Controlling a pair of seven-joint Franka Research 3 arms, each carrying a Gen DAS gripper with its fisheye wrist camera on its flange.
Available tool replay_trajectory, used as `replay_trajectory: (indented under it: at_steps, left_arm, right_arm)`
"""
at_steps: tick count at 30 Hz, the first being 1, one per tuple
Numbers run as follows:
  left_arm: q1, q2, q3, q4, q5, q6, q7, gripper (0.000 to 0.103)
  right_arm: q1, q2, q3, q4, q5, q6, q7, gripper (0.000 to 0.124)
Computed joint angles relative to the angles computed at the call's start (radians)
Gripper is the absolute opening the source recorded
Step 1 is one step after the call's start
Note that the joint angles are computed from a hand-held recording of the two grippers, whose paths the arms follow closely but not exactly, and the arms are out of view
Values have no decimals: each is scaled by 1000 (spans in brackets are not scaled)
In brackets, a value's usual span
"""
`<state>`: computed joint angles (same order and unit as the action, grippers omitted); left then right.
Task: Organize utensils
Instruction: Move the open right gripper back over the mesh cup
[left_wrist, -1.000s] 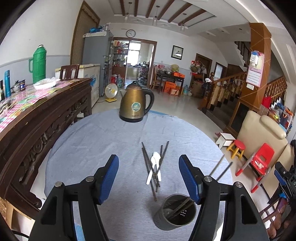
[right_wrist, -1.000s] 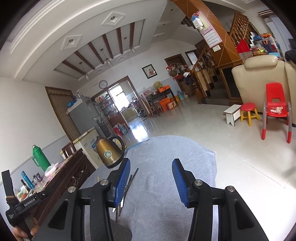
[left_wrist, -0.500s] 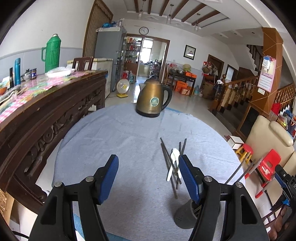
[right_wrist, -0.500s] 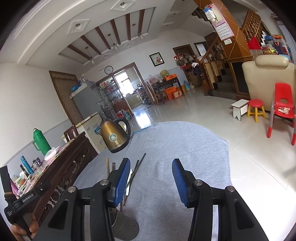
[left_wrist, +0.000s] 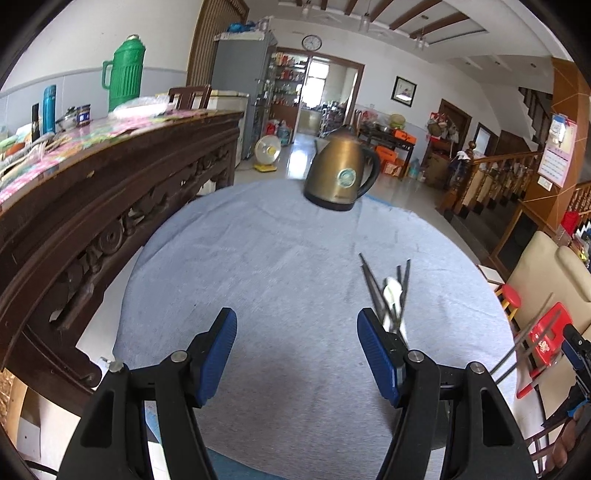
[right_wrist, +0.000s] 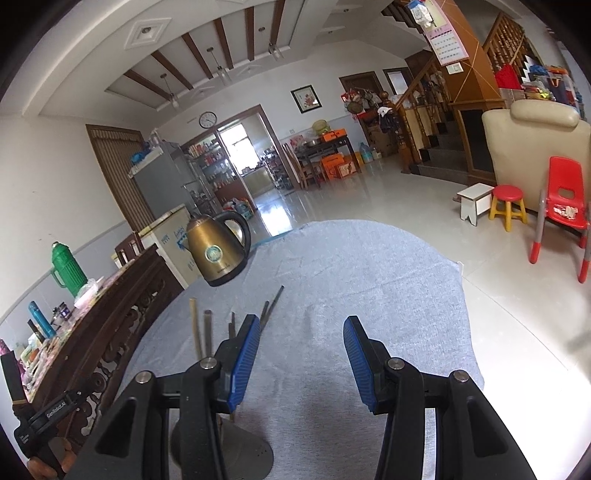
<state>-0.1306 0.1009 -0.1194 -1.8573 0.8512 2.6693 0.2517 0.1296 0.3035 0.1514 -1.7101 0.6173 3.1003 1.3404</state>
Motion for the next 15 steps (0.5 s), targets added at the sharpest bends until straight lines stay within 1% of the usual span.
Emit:
replay_trajectory:
  at_steps: [5, 9, 15]
  left_arm:
    - [8, 26, 6, 11, -41, -7, 24, 68]
    - [9, 60, 9, 34, -82, -20, 66, 68]
    - [5, 108, 14, 76, -161, -35, 134, 68]
  right_arm:
    - [40, 47, -61, 50, -65, -41, 89, 50]
    - [43, 83, -74, 84, -102, -70, 134, 50]
    - [42, 155, -98, 171, -157, -141, 205, 50]
